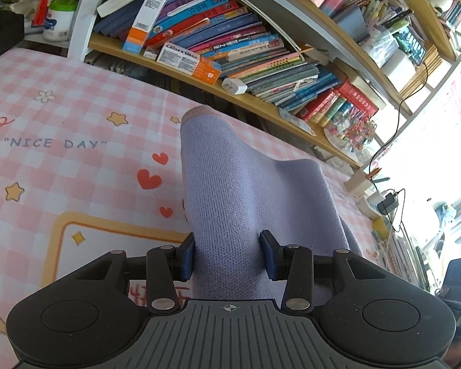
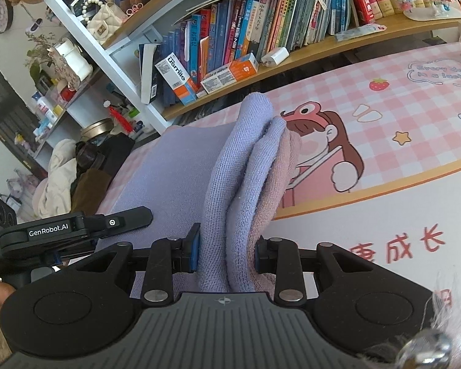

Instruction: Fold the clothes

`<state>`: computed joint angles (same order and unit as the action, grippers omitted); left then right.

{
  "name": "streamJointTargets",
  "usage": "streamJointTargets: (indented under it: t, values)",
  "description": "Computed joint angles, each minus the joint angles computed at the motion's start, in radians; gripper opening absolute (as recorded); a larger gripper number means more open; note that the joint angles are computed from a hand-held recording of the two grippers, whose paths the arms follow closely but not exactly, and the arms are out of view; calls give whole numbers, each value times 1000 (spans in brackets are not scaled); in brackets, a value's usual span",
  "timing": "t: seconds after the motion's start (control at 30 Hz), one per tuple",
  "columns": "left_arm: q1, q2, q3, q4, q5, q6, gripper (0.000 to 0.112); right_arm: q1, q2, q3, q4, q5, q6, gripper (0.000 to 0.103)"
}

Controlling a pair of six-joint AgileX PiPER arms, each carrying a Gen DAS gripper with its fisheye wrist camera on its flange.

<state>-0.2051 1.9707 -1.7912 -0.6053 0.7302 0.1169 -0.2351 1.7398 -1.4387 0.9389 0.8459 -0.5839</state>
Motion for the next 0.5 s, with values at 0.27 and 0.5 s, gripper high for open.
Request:
streamJointTargets:
  t: [0.27,0.5]
  values:
    - [89,43,-62,-84,92,122,41,110,-15,9,-73,-109,133,28]
    - [163,76,-108,-144,165,208,41,206,-19,10,-152,-198,258,28]
